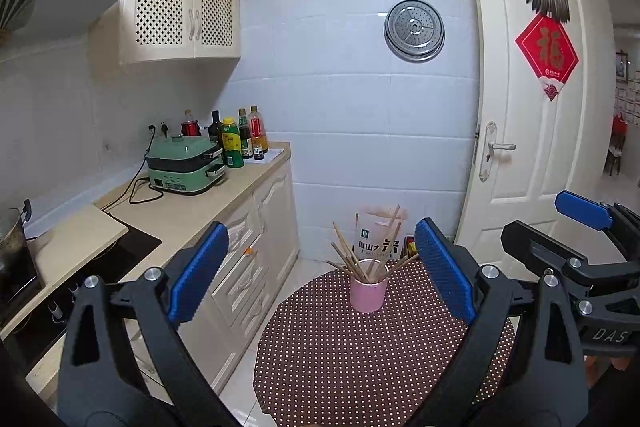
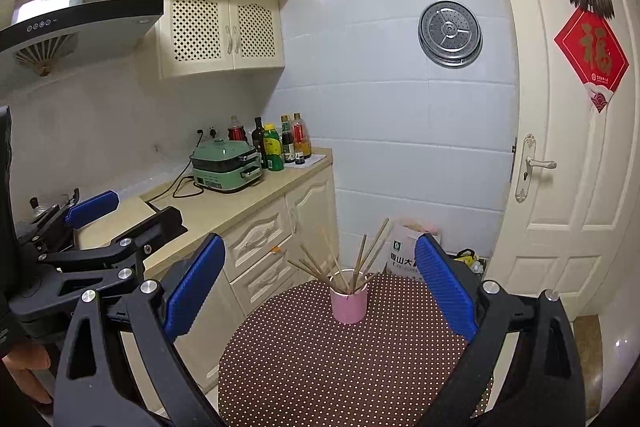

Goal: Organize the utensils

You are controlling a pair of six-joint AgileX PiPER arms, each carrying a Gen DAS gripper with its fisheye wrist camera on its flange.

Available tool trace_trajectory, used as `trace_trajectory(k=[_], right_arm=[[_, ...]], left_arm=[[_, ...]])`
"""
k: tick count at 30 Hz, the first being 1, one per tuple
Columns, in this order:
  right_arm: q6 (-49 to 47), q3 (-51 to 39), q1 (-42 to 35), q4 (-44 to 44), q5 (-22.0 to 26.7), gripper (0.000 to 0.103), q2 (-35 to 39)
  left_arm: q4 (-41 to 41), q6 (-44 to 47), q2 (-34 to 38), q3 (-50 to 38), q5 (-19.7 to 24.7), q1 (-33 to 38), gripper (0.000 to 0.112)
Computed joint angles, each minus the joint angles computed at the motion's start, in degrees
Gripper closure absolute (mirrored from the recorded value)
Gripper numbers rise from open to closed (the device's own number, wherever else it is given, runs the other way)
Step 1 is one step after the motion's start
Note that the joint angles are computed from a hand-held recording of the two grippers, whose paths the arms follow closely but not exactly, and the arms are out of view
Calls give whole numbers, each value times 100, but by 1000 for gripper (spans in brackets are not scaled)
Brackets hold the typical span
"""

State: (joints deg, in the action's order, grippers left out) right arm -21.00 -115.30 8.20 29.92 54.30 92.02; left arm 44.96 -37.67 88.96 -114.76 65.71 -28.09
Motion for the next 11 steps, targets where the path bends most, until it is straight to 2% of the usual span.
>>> trace_trajectory(k=[11], right_arm=[[560, -473, 339, -685, 41, 11, 669]], left_arm=[[-851, 468, 359, 115, -442, 776, 19]])
